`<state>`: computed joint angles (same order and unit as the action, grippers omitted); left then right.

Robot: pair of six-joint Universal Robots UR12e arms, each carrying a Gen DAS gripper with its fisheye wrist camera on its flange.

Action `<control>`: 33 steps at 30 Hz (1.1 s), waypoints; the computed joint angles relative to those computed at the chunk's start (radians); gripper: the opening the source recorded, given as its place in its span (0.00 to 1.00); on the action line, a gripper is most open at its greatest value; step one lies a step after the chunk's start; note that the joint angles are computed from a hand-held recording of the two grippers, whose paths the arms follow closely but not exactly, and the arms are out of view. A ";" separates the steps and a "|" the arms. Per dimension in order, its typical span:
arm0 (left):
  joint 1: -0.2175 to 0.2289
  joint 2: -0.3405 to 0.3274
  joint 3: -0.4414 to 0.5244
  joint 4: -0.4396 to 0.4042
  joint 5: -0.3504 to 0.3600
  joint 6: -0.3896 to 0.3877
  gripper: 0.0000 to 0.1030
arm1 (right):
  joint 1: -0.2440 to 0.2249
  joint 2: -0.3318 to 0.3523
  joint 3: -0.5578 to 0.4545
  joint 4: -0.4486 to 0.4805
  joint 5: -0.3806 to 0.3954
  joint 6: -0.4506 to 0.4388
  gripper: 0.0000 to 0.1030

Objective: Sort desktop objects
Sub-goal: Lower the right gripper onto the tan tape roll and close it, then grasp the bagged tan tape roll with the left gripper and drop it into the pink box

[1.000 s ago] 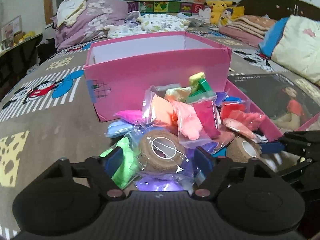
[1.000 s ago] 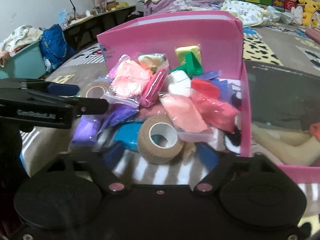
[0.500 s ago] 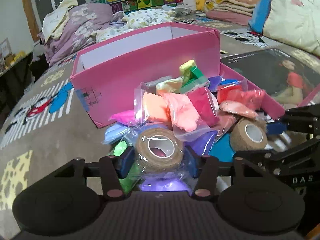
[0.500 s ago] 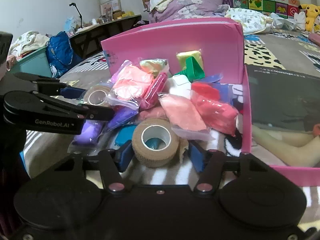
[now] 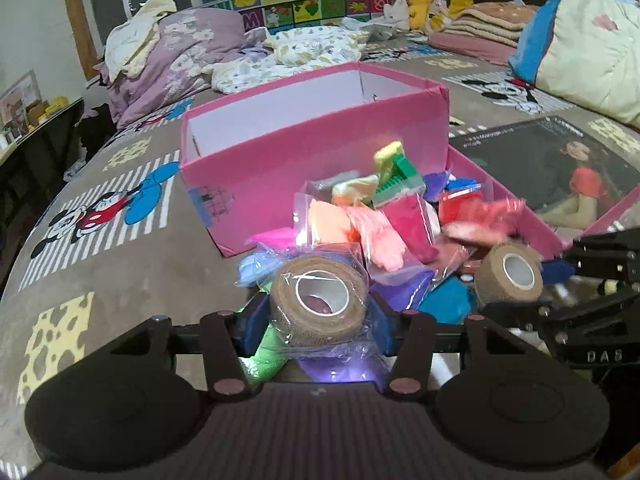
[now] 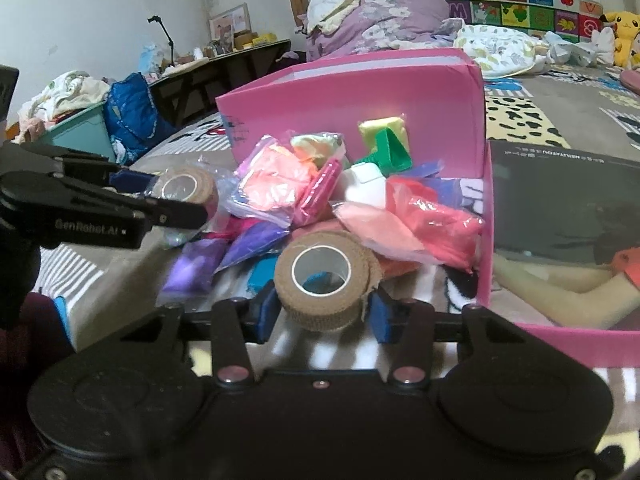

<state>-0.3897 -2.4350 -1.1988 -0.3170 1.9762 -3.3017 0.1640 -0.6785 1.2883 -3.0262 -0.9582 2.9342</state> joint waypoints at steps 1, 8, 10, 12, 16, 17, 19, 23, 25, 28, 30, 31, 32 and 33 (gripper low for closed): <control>0.001 0.003 -0.002 0.002 -0.001 -0.008 0.49 | -0.001 -0.003 0.004 -0.001 0.008 -0.004 0.44; 0.013 0.020 -0.003 0.018 -0.019 -0.055 0.49 | -0.010 -0.012 0.022 0.015 0.071 -0.018 0.44; 0.017 0.023 0.000 0.022 -0.021 -0.067 0.49 | -0.013 -0.011 0.020 0.014 0.092 -0.013 0.44; 0.021 0.023 0.007 0.025 -0.021 -0.076 0.49 | -0.015 -0.009 0.016 0.018 0.109 -0.010 0.44; 0.032 0.017 0.036 0.033 -0.023 -0.084 0.49 | -0.017 -0.006 0.012 0.024 0.128 -0.005 0.44; 0.035 0.013 0.047 0.034 -0.022 -0.083 0.49 | -0.017 -0.006 0.011 0.027 0.130 -0.005 0.44; 0.040 0.004 0.070 0.036 -0.022 -0.083 0.49 | -0.018 -0.004 0.008 0.030 0.133 -0.001 0.44; 0.059 -0.025 0.137 0.035 -0.050 -0.107 0.49 | -0.021 0.000 0.001 0.030 0.141 0.012 0.44; 0.070 -0.046 0.181 0.020 -0.068 -0.122 0.49 | -0.022 0.003 -0.004 0.032 0.145 0.022 0.44; 0.084 -0.086 0.266 -0.027 -0.079 -0.130 0.49 | -0.023 0.007 -0.011 0.033 0.148 0.035 0.44; 0.094 -0.117 0.330 -0.072 -0.090 -0.146 0.50 | -0.024 0.010 -0.016 0.036 0.151 0.041 0.44; 0.099 -0.131 0.357 -0.095 -0.094 -0.153 0.49 | -0.025 0.011 -0.018 0.037 0.153 0.044 0.44; 0.104 -0.149 0.391 -0.123 -0.099 -0.159 0.49 | -0.025 0.013 -0.020 0.039 0.154 0.046 0.44; 0.108 -0.166 0.423 -0.151 -0.106 -0.165 0.49 | -0.025 0.014 -0.023 0.041 0.156 0.048 0.44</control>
